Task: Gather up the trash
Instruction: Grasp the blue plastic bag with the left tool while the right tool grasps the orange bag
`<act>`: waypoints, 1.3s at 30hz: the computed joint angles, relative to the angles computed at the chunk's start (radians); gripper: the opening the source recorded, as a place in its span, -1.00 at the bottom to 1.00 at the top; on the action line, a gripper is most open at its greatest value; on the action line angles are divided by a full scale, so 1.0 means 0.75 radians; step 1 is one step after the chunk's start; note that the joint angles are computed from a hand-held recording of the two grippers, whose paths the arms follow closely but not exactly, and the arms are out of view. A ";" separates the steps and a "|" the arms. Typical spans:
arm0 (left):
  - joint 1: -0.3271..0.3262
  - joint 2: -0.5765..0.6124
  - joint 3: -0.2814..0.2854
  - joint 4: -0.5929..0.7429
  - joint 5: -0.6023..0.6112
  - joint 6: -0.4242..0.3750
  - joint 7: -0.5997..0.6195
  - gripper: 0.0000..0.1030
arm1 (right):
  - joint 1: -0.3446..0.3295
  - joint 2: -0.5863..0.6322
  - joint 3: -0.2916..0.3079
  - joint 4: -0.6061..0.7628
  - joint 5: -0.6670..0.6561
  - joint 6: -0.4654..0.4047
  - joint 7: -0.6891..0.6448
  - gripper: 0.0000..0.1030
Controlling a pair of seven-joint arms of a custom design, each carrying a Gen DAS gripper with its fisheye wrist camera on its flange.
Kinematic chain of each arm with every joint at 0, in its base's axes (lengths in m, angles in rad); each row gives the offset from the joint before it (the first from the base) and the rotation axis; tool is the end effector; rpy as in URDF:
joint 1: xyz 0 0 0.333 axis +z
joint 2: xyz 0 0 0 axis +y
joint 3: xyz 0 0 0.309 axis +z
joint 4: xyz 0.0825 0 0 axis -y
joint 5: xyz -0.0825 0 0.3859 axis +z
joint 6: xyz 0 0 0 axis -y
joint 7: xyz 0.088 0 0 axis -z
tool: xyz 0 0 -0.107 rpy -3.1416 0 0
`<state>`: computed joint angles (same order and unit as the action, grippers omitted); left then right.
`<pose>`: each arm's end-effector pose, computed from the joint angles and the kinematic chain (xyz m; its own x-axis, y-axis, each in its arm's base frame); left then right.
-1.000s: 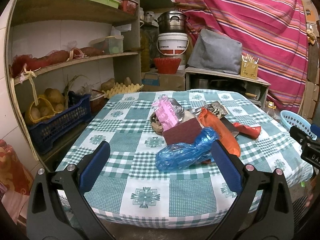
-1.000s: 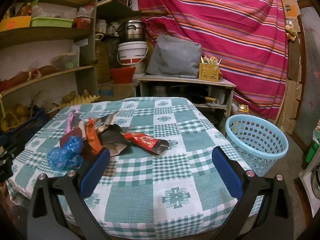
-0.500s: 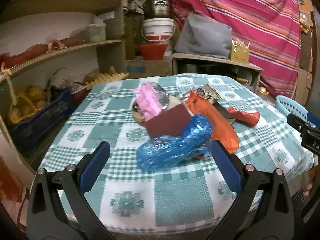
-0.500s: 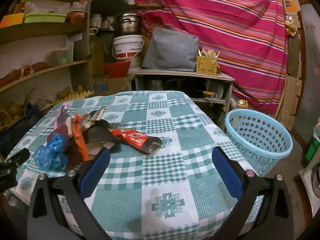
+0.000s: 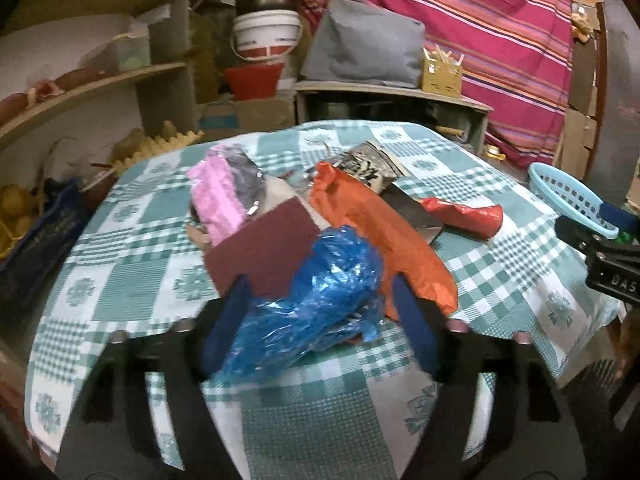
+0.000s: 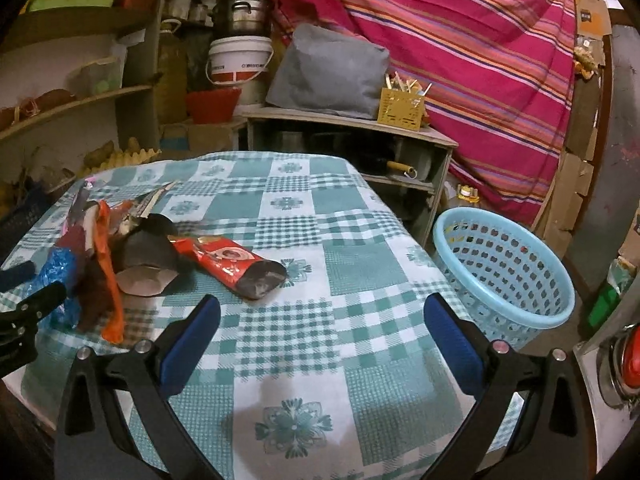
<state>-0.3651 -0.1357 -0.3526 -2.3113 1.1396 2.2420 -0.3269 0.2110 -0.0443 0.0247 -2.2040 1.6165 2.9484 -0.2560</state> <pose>0.3998 -0.3166 0.4087 0.4290 -0.9033 -0.0055 -0.5363 -0.2498 -0.8062 0.5357 0.0611 0.4295 0.4875 -0.8701 0.0721 -0.4409 -0.3167 -0.8398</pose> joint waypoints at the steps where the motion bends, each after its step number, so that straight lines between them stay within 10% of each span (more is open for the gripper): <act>1: 0.005 -0.005 0.011 -0.008 0.001 0.037 0.007 0.00 | 0.001 0.004 0.001 0.002 -0.018 -0.004 0.016 0.92; 9: 0.033 -0.164 0.000 -0.103 -0.016 0.132 0.012 -0.44 | 0.036 -0.005 0.022 -0.014 -0.183 -0.062 0.164 0.92; 16: 0.046 -0.339 -0.075 -0.179 -0.147 -0.124 0.104 -0.44 | 0.111 -0.015 0.060 -0.026 -0.215 -0.079 0.137 0.86; 39: 0.167 -0.527 -0.060 -0.420 -0.266 0.043 0.053 -0.44 | 0.183 -0.020 0.077 -0.063 -0.692 -0.299 0.496 -0.56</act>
<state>-0.2400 -0.5312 -0.3976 -2.6260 0.9399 2.2743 -0.2873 0.3485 -0.0592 0.0823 -2.2509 1.0975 2.7244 0.1161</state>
